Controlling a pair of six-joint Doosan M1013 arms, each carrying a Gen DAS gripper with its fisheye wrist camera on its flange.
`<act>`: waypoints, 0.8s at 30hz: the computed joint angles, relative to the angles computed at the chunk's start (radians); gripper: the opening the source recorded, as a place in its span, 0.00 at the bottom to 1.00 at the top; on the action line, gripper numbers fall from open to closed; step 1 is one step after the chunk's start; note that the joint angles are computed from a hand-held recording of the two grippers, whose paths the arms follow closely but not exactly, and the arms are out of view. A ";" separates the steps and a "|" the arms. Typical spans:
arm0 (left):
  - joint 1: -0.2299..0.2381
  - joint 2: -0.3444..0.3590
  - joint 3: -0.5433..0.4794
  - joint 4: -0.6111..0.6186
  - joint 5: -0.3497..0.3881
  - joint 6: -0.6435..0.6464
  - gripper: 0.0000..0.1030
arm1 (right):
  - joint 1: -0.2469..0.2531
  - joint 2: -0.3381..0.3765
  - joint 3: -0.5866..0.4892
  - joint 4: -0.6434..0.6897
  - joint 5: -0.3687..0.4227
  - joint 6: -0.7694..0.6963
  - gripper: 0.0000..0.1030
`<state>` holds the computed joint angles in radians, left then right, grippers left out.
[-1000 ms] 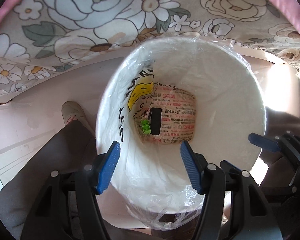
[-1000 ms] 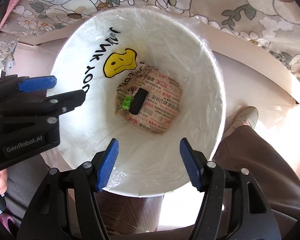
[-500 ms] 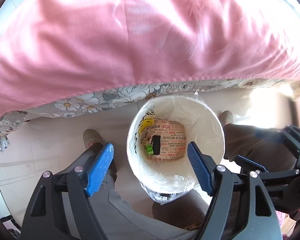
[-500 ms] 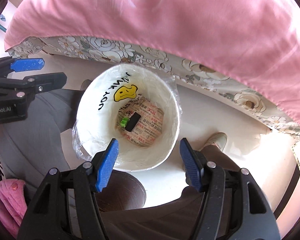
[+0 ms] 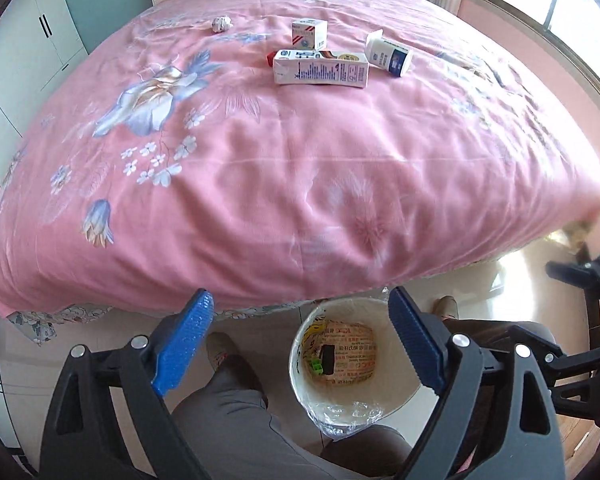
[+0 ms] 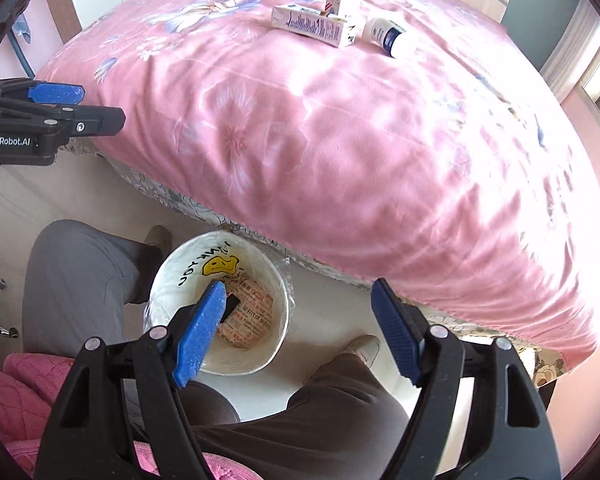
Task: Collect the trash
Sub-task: 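Move both open grippers back toward the items on the bed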
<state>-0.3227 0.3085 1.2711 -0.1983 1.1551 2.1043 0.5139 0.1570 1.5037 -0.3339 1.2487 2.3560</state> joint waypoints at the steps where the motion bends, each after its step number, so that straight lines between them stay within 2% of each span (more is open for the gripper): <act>1: -0.001 0.004 -0.016 -0.002 -0.005 0.004 0.89 | -0.001 -0.002 -0.011 -0.016 0.005 -0.006 0.73; 12: -0.017 0.088 -0.229 -0.029 0.000 -0.008 0.89 | -0.046 -0.015 -0.128 -0.148 0.014 -0.082 0.76; 16: -0.027 0.131 -0.311 -0.041 0.022 -0.012 0.90 | -0.071 -0.010 -0.166 -0.168 0.011 -0.117 0.80; 21: -0.048 0.197 -0.417 -0.019 0.044 -0.027 0.90 | -0.119 -0.002 -0.193 -0.146 -0.012 -0.149 0.80; 24: -0.058 0.245 -0.494 -0.019 0.084 -0.032 0.90 | -0.146 0.007 -0.206 -0.131 -0.021 -0.169 0.80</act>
